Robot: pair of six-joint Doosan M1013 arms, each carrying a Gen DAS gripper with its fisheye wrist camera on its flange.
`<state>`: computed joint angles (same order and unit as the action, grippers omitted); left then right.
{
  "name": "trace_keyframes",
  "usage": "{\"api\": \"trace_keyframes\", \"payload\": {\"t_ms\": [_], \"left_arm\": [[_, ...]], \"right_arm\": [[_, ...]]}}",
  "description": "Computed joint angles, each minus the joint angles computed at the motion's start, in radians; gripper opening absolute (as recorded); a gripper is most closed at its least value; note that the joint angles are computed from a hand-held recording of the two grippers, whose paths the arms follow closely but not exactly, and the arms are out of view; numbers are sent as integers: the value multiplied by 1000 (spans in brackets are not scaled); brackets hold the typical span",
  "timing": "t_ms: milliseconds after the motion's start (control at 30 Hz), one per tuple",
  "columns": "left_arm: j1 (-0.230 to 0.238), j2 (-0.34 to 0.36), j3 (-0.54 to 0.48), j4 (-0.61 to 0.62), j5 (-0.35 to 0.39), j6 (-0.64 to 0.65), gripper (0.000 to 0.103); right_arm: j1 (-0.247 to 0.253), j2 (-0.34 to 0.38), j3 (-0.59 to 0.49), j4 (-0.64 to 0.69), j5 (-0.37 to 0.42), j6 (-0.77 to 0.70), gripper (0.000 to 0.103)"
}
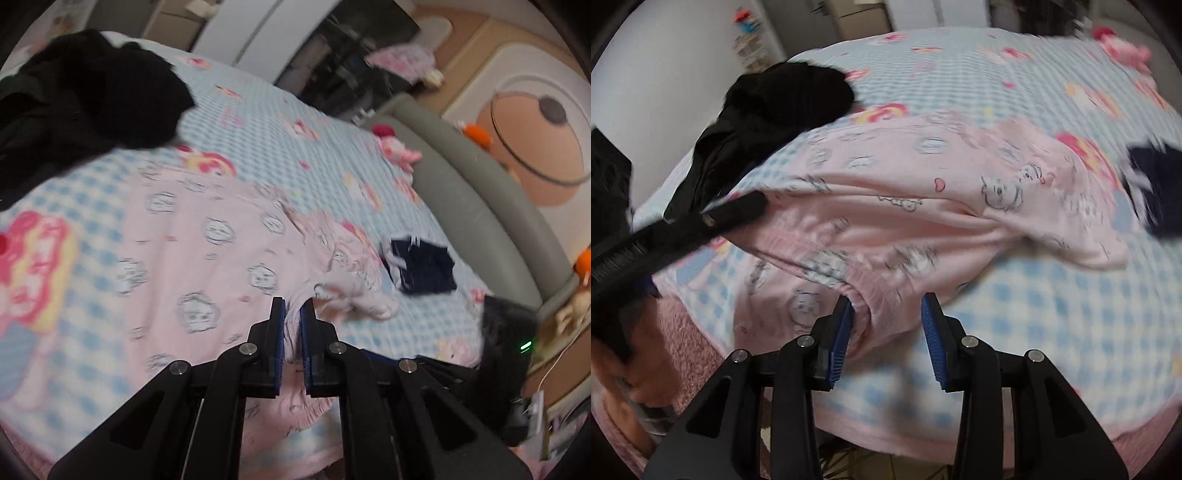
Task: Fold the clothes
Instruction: 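Hold both cuffs and fold the pant legs toward the waistband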
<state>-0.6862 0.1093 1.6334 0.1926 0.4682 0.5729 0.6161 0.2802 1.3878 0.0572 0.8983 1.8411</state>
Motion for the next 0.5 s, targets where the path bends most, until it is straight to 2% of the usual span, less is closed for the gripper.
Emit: {"api": "trace_keyframes", "payload": {"t_ms": [100,167,233,333,367,433,500], "left_arm": [[-14,-37,50,136,32,-168,8],[-16,-53,87,153,35,-228,8],[-3,-63,131,72,5,-222,8],[23,-56,181,-227,-57,-34,8],[22,-53,186,-265,-64,-1,8],[7,-58,186,-210,-82,-20,8],[-16,-66,180,-66,-81,-114,8]], "right_arm": [[26,15,4,-41,7,12,39],[36,21,14,-51,22,19,39],[39,20,36,-52,36,32,39],[31,-3,82,-49,15,65,40],[28,-14,93,-61,-2,93,40],[23,-36,113,-87,-34,151,40],[33,-51,120,-153,-58,196,40]]}}
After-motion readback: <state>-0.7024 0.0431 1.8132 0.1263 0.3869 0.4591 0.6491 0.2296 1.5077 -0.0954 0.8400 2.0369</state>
